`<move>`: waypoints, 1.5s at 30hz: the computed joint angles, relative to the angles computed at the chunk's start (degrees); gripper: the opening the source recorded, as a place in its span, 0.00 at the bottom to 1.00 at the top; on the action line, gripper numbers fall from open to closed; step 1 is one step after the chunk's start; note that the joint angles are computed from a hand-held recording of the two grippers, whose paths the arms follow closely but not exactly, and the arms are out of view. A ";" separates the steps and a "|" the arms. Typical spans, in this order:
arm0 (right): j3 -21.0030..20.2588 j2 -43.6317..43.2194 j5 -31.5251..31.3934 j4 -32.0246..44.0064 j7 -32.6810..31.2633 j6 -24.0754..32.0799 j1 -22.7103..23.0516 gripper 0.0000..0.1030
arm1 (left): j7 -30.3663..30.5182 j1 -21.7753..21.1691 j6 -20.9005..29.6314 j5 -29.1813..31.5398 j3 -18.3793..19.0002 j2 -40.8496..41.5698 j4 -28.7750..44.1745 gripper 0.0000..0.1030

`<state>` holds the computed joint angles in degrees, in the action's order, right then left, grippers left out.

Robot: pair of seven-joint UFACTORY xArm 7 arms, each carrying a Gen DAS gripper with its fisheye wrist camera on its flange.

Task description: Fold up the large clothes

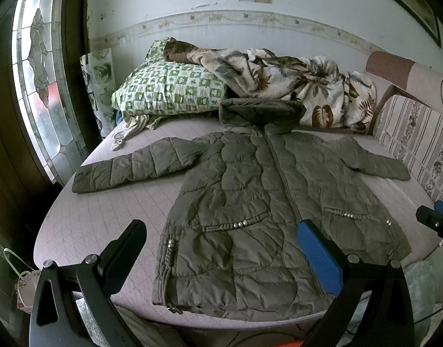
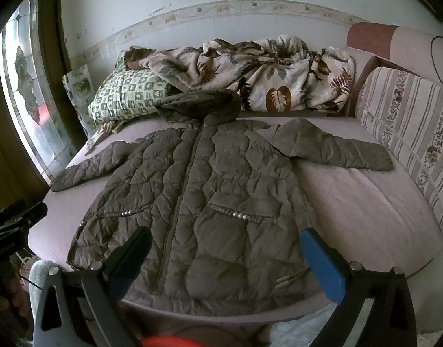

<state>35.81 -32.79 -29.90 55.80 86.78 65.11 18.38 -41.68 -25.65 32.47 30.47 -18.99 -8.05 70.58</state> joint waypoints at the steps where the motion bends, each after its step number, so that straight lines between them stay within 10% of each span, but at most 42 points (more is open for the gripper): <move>1: -0.03 0.07 -0.07 0.02 -0.01 -0.05 -0.01 1.00 | 0.09 -0.03 0.17 -0.10 0.01 0.02 0.06 1.00; 45: -4.74 10.67 -5.35 5.07 -2.03 -0.01 2.88 1.00 | 0.78 0.05 2.00 -2.82 4.69 5.68 4.31 1.00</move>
<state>31.07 -22.11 -35.26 60.87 84.76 65.10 21.26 -40.90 -25.60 34.47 27.65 -14.30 -2.37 74.89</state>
